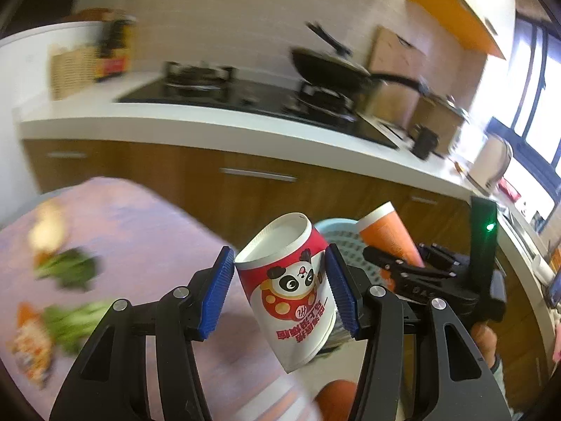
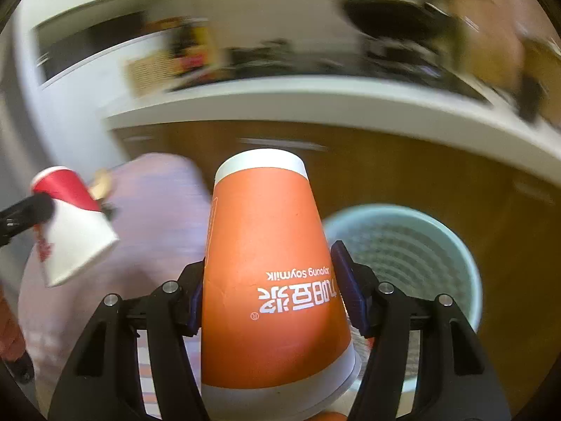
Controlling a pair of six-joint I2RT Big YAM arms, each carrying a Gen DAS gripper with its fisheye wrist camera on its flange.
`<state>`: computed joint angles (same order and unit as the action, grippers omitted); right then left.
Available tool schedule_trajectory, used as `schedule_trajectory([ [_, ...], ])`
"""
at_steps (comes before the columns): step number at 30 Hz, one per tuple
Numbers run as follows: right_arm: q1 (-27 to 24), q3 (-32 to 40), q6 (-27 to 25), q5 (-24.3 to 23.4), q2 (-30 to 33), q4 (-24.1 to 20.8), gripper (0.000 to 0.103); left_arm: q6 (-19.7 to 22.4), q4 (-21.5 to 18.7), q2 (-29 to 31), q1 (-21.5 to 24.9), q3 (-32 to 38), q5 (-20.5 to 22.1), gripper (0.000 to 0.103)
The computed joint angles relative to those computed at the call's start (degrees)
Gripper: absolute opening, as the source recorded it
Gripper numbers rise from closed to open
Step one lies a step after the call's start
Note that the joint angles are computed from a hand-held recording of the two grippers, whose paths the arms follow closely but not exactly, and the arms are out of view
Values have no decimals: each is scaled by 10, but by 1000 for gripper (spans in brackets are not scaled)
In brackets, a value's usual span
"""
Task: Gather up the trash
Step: 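Carry both cups over the blue basket and open both grippers to drop them, then return both grippers to the table and lower left gripper onto the snack bag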
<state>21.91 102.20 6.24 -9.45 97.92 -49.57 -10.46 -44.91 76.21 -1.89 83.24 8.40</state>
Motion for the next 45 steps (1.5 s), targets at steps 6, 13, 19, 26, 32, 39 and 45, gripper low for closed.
schedule_trajectory([
  [6,-74,-5,48,-38,49,-3,59,9,-10,133,-82,105,-64,51],
  [13,-111,8,57,-96,81,-17,67,8,-48,249,-126,214,-115,51],
  [19,-142,-21,43,-120,60,5,71,-5,-69,305,-142,270,-132,52],
  [26,-152,-38,35,-104,39,23,71,-18,-91,346,-151,311,-139,54],
  [32,-160,-54,32,-107,18,35,71,-33,-98,340,-150,301,-131,66],
  [39,-142,-55,25,-97,-4,42,71,-30,-69,280,-145,256,-131,70],
  [45,-118,-54,22,-95,-26,46,71,-22,-41,203,-135,201,-144,72],
])
